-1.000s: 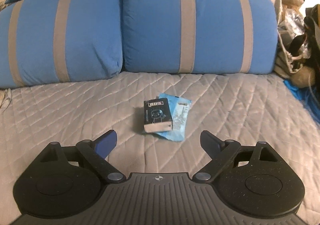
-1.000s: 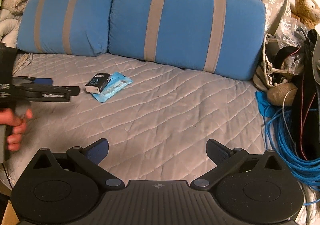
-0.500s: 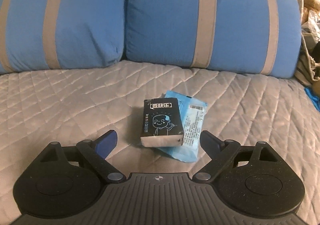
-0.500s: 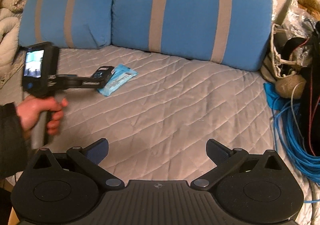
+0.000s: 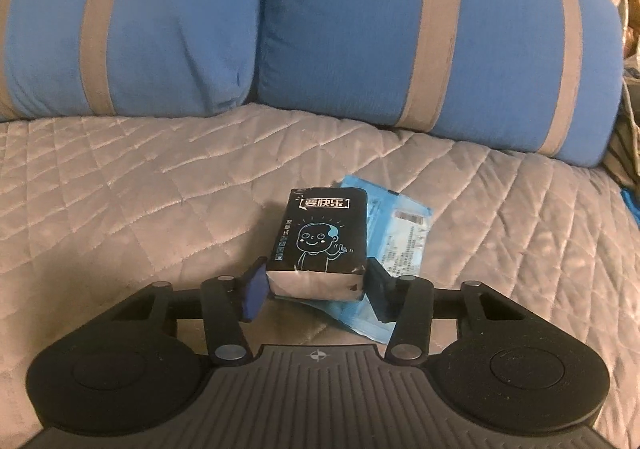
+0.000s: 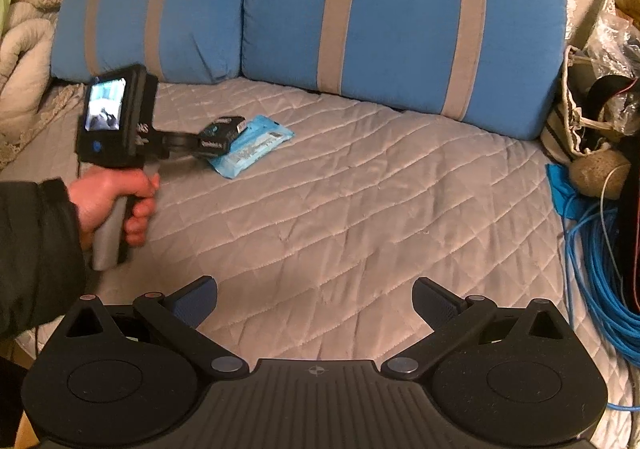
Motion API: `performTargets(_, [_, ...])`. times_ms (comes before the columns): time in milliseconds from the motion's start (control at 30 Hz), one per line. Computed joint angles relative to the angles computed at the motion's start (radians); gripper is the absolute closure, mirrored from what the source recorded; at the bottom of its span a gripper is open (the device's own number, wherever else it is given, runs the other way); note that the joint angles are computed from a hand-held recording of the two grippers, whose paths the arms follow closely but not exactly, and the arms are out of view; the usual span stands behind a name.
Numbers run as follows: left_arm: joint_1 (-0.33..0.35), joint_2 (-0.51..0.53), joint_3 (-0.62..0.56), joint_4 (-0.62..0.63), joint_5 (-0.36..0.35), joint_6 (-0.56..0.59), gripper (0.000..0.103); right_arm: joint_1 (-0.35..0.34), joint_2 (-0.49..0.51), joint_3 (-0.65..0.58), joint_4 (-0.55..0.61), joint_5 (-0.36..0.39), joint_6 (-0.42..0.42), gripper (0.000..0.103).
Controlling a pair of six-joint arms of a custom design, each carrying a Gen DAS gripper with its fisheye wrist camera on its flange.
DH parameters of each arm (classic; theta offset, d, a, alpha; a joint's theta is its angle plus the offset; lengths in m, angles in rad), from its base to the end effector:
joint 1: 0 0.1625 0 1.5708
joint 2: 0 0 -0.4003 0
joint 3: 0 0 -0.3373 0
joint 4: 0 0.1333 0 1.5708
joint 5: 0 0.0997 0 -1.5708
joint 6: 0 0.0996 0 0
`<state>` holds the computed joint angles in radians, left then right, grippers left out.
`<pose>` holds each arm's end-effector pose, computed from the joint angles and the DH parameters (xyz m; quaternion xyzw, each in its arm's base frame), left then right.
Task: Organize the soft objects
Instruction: 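Lower the left tool onto the small black cartoon box and close it, then close the right tool on the blue wipes packet while the left tool holds the box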
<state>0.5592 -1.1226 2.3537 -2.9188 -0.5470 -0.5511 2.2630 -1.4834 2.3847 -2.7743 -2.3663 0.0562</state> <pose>-0.2155 -0.3925 0.1654 0.1708 0.8539 -0.3805 0.3113 0.2777 -0.2376 0.2599 0.2296 -0.8840 0.2691 0.3057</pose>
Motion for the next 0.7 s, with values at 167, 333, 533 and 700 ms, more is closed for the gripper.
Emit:
performTargets(167, [-0.062, -0.05, 0.007, 0.085, 0.009, -0.025, 0.055, -0.014, 0.026, 0.01, -0.059, 0.004, -0.037, 0.0])
performTargets(333, [-0.147, -0.123, 0.024, 0.204, 0.031, -0.071, 0.055, -0.007, 0.059, 0.004, -0.099, 0.004, -0.035, 0.0])
performTargets(533, [-0.23, -0.25, 0.017, 0.443, 0.034, -0.2, 0.055, -0.01, 0.096, -0.005, -0.147, 0.054, -0.033, 0.0])
performTargets(700, [-0.307, -0.389, -0.018, 0.766, 0.029, -0.397, 0.055, -0.025, 0.152, -0.011, -0.211, 0.077, -0.084, 0.0])
